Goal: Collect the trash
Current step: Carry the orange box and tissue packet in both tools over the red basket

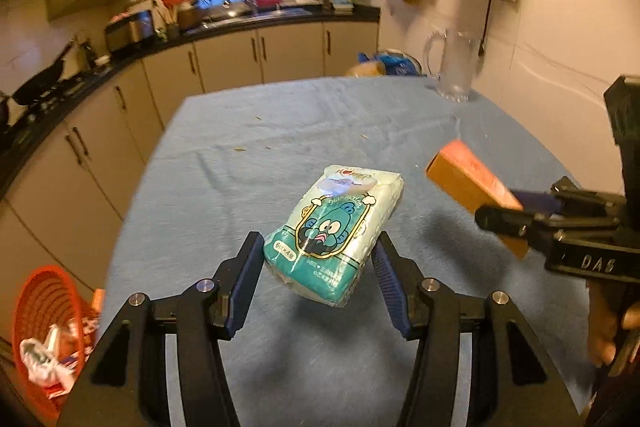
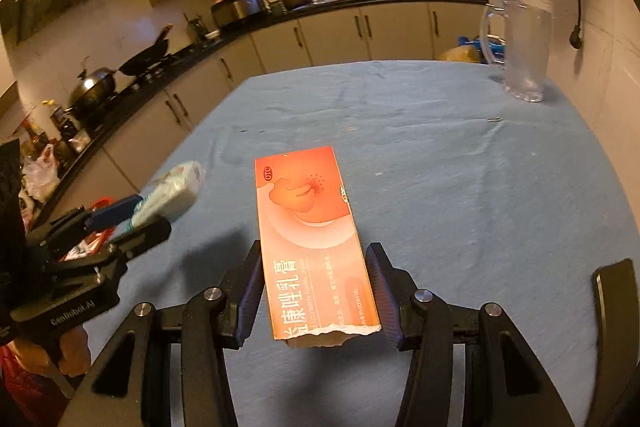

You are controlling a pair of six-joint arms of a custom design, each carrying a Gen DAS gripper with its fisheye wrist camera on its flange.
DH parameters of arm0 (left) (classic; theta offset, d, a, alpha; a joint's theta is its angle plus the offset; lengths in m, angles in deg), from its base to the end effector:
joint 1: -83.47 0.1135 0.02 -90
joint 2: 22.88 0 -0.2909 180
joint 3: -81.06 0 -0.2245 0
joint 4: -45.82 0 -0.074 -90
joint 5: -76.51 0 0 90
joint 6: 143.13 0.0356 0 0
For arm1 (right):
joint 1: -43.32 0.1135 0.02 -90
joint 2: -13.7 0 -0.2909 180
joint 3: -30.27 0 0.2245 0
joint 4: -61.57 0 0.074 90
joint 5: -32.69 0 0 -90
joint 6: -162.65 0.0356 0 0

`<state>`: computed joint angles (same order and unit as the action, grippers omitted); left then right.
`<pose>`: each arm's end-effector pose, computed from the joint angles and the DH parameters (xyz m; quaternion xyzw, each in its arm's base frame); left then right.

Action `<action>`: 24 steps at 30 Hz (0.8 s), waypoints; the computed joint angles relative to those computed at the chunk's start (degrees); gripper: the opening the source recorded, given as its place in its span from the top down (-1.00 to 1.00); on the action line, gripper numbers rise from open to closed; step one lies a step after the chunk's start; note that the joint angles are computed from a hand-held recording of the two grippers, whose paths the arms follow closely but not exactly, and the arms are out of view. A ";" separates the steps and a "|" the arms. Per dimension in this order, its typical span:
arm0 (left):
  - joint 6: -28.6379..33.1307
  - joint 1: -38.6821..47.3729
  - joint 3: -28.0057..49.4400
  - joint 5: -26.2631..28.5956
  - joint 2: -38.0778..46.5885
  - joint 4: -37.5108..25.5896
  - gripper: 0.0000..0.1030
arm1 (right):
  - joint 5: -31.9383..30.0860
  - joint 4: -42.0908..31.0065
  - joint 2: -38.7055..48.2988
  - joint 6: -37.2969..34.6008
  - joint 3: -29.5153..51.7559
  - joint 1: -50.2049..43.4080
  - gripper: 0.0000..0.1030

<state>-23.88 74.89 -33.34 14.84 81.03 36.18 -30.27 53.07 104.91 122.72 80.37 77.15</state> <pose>0.3304 -0.0669 0.1785 0.3764 0.8277 -0.1623 0.3832 0.2281 0.1334 0.1762 0.2088 0.8920 0.0612 0.3963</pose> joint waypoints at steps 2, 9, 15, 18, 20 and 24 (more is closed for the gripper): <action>0.66 2.22 -2.07 0.78 -2.14 1.03 -0.06 | -0.10 0.02 1.04 0.47 1.23 1.57 -0.05; 3.67 9.43 -3.14 5.24 -3.73 -1.71 -0.06 | 0.80 -2.82 4.52 1.24 6.98 6.01 -0.05; 6.40 15.07 -2.45 8.52 -3.62 -4.03 -0.06 | 1.64 -6.68 7.44 1.59 12.55 8.66 -0.05; 7.51 18.05 -0.90 10.49 -2.65 -5.82 -0.06 | 1.80 -9.07 9.38 1.38 16.20 9.76 -0.05; 8.21 20.13 0.00 11.88 -2.06 -6.80 -0.06 | 2.09 -10.87 10.65 1.30 18.75 10.44 -0.05; 9.47 23.60 3.47 13.97 -0.01 -9.44 -0.06 | 1.38 -13.08 12.80 0.86 22.65 10.94 -0.05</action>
